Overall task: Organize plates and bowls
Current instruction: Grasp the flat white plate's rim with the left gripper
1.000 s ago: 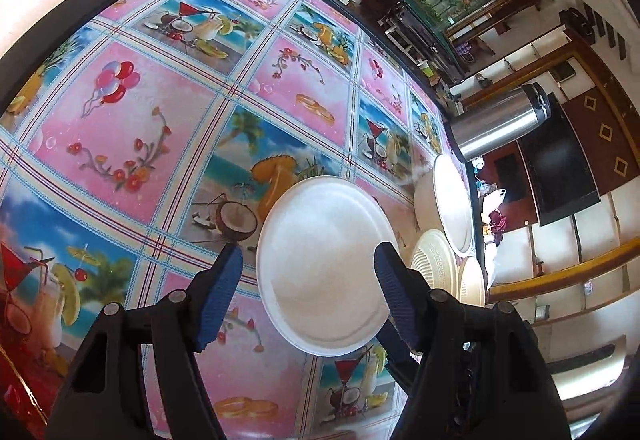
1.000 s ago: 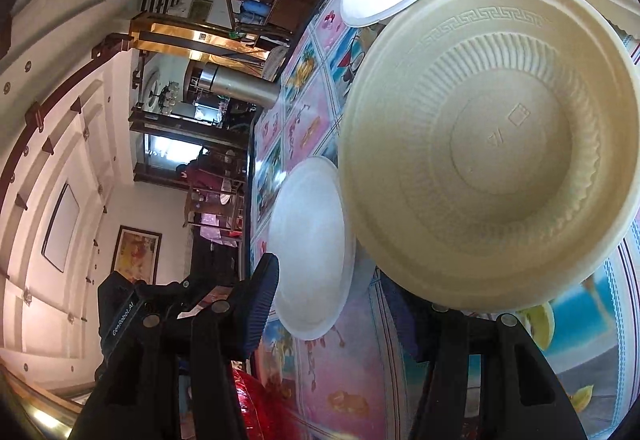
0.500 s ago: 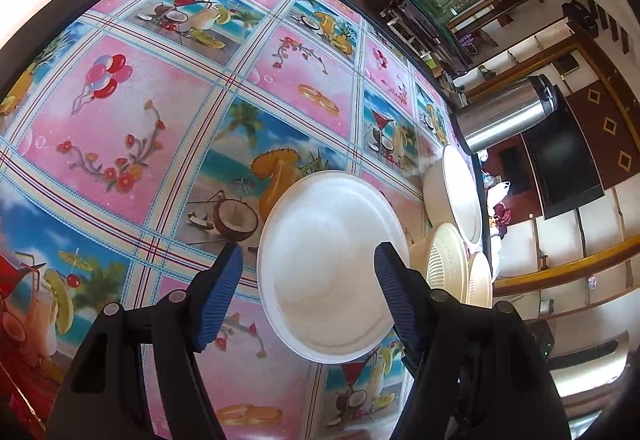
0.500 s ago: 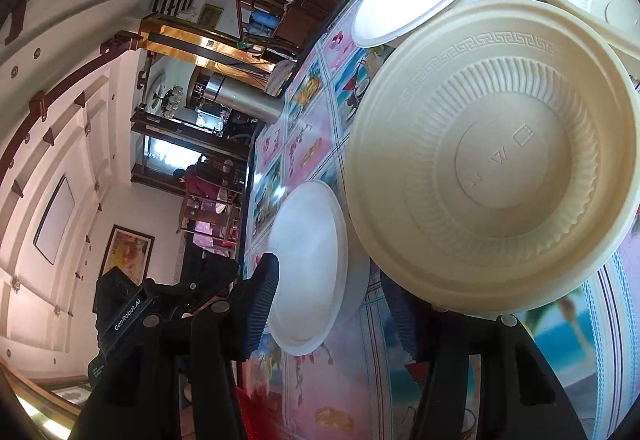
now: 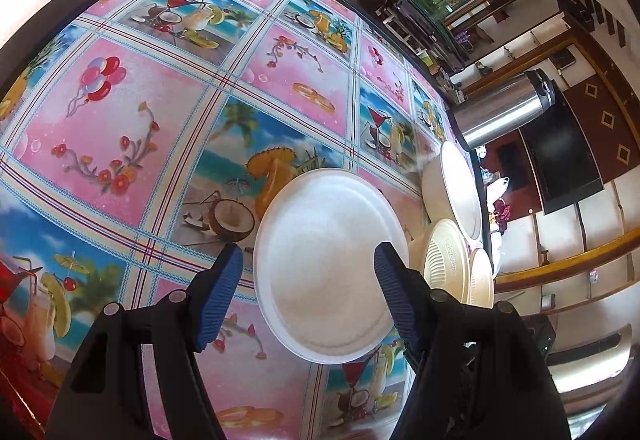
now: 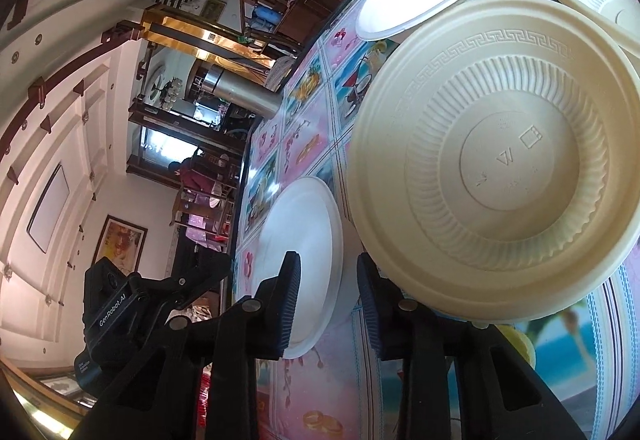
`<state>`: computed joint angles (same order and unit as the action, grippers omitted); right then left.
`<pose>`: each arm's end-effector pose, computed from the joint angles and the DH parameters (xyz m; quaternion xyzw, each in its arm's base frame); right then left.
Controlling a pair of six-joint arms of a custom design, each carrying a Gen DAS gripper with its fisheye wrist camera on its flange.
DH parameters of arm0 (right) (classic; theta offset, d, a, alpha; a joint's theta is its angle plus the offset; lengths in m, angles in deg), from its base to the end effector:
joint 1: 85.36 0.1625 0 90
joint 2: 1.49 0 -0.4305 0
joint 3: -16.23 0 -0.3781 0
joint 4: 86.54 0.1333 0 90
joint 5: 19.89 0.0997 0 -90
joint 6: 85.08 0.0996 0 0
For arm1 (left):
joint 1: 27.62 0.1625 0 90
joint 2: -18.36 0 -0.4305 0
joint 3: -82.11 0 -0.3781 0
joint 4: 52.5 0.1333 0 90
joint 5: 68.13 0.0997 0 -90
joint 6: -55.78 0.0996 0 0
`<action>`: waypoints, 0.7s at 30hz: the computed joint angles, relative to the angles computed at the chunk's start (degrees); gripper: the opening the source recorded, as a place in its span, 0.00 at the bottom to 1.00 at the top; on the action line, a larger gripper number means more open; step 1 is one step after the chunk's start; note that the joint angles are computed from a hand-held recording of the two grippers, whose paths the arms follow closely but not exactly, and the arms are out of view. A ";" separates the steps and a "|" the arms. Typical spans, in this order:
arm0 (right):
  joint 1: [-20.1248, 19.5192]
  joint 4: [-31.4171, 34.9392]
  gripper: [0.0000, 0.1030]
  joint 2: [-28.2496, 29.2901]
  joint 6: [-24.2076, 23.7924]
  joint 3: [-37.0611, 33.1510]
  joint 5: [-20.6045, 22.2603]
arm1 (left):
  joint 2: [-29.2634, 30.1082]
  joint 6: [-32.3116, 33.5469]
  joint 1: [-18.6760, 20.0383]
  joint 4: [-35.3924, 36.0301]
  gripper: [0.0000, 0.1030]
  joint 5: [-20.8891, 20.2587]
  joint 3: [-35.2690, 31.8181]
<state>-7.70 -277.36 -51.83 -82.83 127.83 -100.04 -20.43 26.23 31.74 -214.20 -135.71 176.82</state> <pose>0.0195 -0.6143 0.1502 0.0902 0.9336 -0.3430 0.0508 -0.1933 -0.6624 0.0575 -0.0174 0.9718 -0.2131 0.0991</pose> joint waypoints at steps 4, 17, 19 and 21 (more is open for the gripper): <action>-0.02 0.50 0.18 -0.12 -0.33 -0.03 -0.26 | 0.18 0.50 0.03 0.50 0.65 0.51 -0.30; 0.23 1.75 0.11 -0.11 -0.92 -0.36 -1.30 | 0.22 1.55 -0.85 2.17 0.21 5.11 -0.06; 0.31 1.56 0.11 -0.06 -0.93 -0.36 -1.60 | 0.24 1.56 -0.85 2.38 0.17 5.41 -0.11; 0.27 1.37 0.11 0.00 -1.07 -0.25 -1.91 | 0.19 1.70 -0.84 2.55 0.13 5.60 -0.07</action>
